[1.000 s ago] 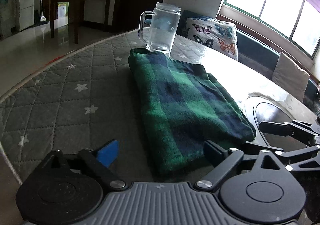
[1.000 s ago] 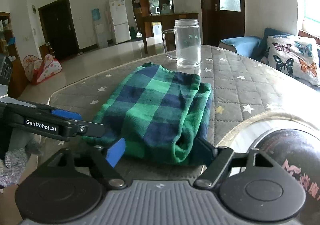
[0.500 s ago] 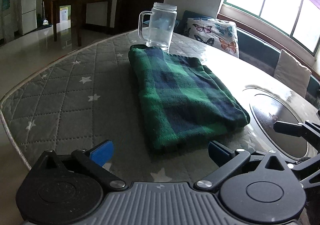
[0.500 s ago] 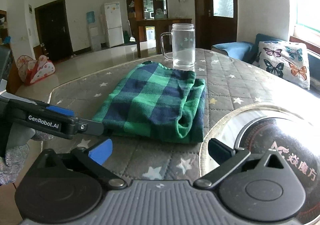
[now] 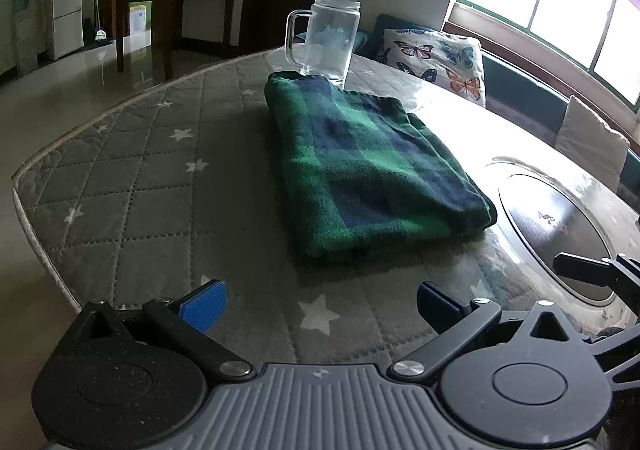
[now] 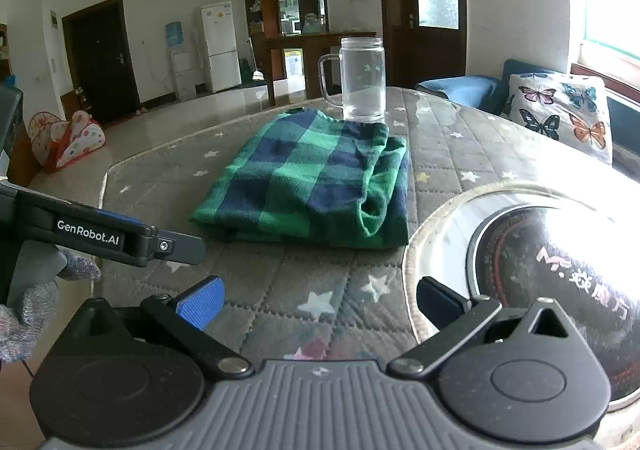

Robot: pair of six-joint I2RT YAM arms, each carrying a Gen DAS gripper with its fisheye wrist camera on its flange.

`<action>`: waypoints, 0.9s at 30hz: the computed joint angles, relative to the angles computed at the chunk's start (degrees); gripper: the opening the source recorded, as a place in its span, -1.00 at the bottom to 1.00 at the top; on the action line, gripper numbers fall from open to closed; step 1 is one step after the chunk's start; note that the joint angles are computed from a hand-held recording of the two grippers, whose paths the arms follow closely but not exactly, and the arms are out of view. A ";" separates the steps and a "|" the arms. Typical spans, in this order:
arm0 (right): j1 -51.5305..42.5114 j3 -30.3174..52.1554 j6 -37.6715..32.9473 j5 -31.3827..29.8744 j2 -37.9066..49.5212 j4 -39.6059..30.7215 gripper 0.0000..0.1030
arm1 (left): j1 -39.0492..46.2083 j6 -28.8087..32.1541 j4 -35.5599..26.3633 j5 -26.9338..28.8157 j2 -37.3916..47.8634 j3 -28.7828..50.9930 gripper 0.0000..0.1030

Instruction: Fold clothes

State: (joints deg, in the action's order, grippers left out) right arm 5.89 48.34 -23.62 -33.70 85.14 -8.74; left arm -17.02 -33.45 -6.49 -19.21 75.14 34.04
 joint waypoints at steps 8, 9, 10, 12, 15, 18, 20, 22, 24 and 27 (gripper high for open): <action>0.37 -2.85 0.54 1.76 -2.56 0.97 1.00 | -2.05 -1.45 -1.01 -1.83 -0.51 -0.27 1.00; 0.43 -3.13 0.79 2.06 -2.71 1.03 1.00 | -2.24 -1.63 -1.08 -2.03 -0.54 -0.31 1.00; 0.48 -3.40 1.05 2.35 -2.87 1.09 1.00 | -2.42 -1.96 -1.29 -2.35 -0.64 -0.38 1.00; 0.48 -3.69 1.17 2.69 -3.09 0.96 1.00 | -2.60 -2.51 -1.74 -2.87 -0.83 -0.50 1.00; 0.59 -4.46 1.33 3.03 -3.63 1.18 1.00 | -2.70 -3.45 -2.59 -3.61 -1.23 -0.69 1.00; 0.64 -5.06 1.53 3.09 -4.11 1.18 1.00 | -2.83 -3.87 -3.15 -3.89 -1.53 -0.80 1.00; 0.88 -5.31 1.47 3.17 -4.36 0.98 1.00 | -3.11 -4.05 -3.31 -4.14 -1.61 -0.87 1.00; 1.15 -5.60 1.24 3.33 -4.59 0.99 1.00 | -3.46 -4.25 -3.62 -4.38 -1.75 -0.83 1.00; 1.23 -5.79 1.08 3.33 -4.75 0.97 1.00 | -3.84 -4.43 -3.84 -4.63 -1.68 -0.73 1.00; 1.31 -6.07 1.08 3.46 -5.05 1.01 1.00 | -4.42 -4.80 -4.10 -4.99 -1.46 -0.56 1.00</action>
State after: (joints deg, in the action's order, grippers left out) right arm 7.20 42.27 -22.55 -30.23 80.09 -7.73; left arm -21.45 -38.26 -10.59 -24.19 73.67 33.48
